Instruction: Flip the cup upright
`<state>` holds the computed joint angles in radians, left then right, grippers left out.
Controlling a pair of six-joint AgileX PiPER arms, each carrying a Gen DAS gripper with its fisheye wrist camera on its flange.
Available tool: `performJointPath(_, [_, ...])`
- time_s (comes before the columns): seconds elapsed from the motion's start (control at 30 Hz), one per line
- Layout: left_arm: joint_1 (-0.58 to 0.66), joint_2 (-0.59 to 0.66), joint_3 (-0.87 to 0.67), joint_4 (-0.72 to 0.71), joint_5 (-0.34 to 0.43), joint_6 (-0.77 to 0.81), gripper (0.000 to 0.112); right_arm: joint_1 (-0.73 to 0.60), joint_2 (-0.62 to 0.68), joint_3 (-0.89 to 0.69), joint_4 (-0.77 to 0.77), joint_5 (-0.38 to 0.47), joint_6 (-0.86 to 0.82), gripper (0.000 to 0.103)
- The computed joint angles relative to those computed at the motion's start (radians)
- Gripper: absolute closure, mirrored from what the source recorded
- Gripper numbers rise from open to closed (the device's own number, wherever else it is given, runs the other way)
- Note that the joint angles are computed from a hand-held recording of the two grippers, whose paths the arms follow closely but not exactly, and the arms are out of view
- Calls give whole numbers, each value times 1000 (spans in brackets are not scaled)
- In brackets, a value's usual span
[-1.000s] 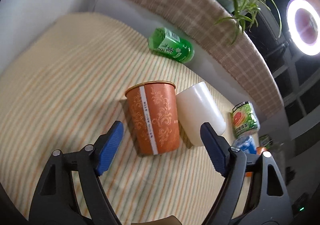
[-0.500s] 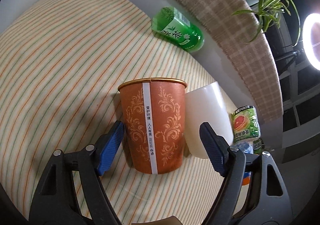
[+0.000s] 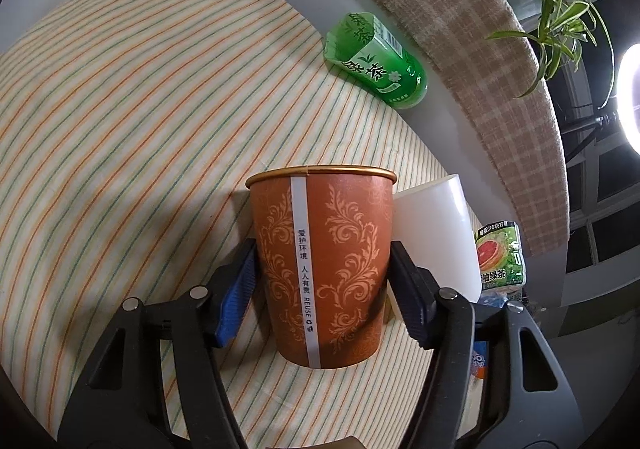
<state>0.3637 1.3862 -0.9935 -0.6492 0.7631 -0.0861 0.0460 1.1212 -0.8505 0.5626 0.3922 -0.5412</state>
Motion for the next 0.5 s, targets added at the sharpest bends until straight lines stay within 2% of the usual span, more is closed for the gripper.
performJointPath(0.23, [-14,-55,22,52,-18,-14,47,-3,-10,-1,-6,4,5,19])
performJointPath(0.5, [-54,-184,51,109,-12,-52,47,-12,-16,4,31,14,-31,19])
